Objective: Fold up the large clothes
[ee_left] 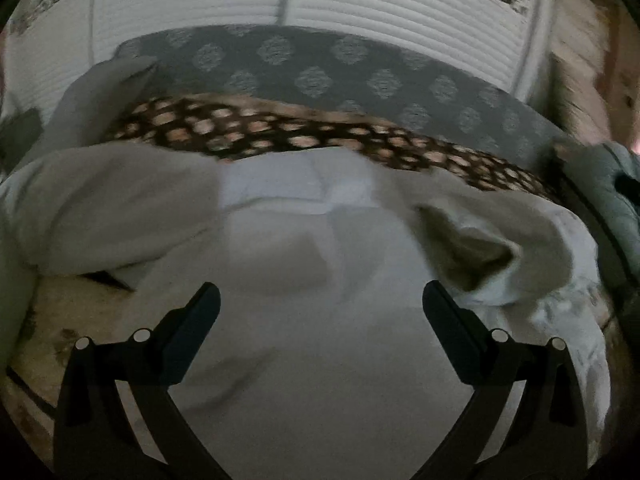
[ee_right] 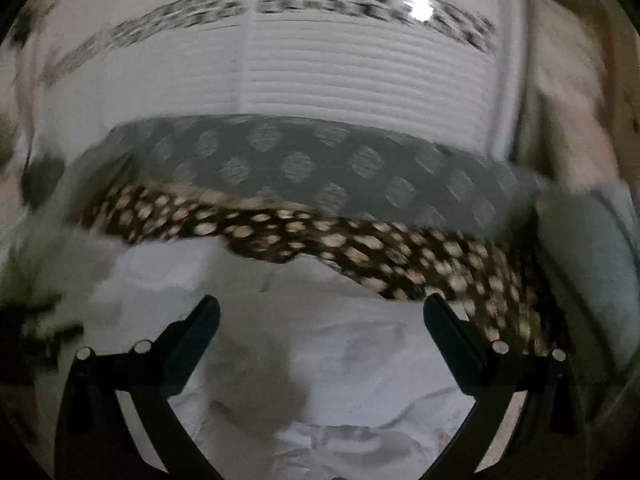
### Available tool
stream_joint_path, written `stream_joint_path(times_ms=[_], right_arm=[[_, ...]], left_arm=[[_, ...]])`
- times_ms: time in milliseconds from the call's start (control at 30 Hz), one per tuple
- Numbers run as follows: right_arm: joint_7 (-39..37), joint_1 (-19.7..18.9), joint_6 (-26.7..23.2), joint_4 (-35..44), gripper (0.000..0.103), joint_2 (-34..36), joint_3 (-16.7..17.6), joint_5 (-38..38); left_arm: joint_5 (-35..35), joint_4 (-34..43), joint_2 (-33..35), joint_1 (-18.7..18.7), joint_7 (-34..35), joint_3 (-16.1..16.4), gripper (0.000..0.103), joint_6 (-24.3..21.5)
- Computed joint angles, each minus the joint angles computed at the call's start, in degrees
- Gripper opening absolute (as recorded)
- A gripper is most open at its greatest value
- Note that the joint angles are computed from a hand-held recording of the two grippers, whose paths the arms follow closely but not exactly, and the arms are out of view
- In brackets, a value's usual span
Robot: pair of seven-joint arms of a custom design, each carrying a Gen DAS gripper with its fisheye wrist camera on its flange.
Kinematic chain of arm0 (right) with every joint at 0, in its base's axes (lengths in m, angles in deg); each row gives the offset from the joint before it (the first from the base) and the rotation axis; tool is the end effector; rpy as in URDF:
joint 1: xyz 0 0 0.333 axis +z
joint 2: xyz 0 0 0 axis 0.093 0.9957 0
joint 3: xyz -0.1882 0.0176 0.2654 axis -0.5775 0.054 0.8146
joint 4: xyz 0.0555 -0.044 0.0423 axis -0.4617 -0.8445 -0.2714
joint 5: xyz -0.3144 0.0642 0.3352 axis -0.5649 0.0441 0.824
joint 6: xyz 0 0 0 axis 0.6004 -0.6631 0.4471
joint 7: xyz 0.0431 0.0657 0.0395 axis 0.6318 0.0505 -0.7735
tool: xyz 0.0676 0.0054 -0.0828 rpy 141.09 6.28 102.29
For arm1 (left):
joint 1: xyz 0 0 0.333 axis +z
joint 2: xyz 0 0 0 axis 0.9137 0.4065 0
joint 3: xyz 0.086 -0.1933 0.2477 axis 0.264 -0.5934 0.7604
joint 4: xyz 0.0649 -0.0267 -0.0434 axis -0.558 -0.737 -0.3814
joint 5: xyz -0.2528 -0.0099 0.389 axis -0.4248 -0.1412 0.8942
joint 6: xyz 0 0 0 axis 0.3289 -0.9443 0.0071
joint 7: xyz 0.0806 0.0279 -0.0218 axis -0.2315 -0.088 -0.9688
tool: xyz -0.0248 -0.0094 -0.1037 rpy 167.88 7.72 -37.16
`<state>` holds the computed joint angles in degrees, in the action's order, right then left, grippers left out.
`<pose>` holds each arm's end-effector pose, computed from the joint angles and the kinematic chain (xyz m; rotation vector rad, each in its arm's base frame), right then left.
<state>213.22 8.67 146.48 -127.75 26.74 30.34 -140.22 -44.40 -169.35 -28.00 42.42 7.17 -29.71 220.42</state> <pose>0.5876 0.0872 0.4559 -1.5401 2.0113 -1.0437 0.6412 -0.2267 0.3749 -1.7113 1.8887 -0.9444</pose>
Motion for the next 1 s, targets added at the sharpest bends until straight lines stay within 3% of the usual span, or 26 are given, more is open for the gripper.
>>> stream_joint_path(times_ms=[100,200,267,400,567,667,700,767,800,833,867,933,1000], right_arm=[[1.85,-1.55,-0.3,-1.22,0.101,-0.72,-1.31,1.48],[6.14,-3.88,3.27,-3.18,0.101,-2.11,-1.96,-1.72],[6.91,-5.01,2.97,-3.42,0.101,-2.88,-1.54,-4.09],[11.53,-6.81,2.75,-4.38,0.101,-5.03,-1.41,-7.68],[14.6,-9.41,8.1,-6.08,0.101,-6.37,-2.0,-7.48],[15.44,-10.62,8.63,-6.71,0.101,-7.34,-1.65,-7.54],[14.98,-10.78,8.57,-6.79,0.101,-7.47,-1.69,-6.83],[12.84,-10.91,8.77,-7.08,0.101,-7.64,-2.21,-4.3],[12.43,-11.21,8.97,-7.16,0.101,-7.65,-2.2,-3.68],[12.37,-11.65,9.15,-7.41,0.101,-7.76,-2.21,-3.25],[12.36,-12.05,9.26,-7.6,0.101,-7.82,-2.09,-3.05],[15.17,-13.68,9.26,-8.12,0.101,-8.18,-1.29,-5.05],[17.28,-14.55,9.83,-8.48,0.101,-8.25,-1.24,-6.23]], left_arm=[[1.09,2.18,1.22,-2.25,-0.94,0.47,0.1,-0.28],[3.6,6.1,3.77,-5.2,-1.67,1.62,0.1,-2.67],[2.34,8.99,5.73,-2.83,1.67,-2.48,0.1,-5.8],[1.92,12.33,8.52,-2.35,2.45,-5.09,0.1,-8.64],[7.33,15.82,11.62,-8.34,-5.27,-0.39,0.1,-8.91],[7.14,20.23,14.68,-7.45,-4.76,-2.03,0.098,-11.8],[6.85,21.26,15.28,-7.0,-4.4,-2.55,0.091,-13.06],[3.42,23.67,16.6,-3.42,-0.58,-6.56,0.044,-16.45],[1.56,24.37,16.91,-1.9,1.21,-8.0,0.036,-17.49],[1.72,24.63,16.93,-2.09,1.21,-7.43,0.022,-17.49],[4.31,24.65,16.56,-3.64,-0.69,-4.87,0.014,-16.81],[10.41,24.92,16.04,-7.6,-8.09,1.74,0.008,-16.45],[14.58,24.69,15.03,-8.41,-15.68,5.84,0.006,-17.55]])
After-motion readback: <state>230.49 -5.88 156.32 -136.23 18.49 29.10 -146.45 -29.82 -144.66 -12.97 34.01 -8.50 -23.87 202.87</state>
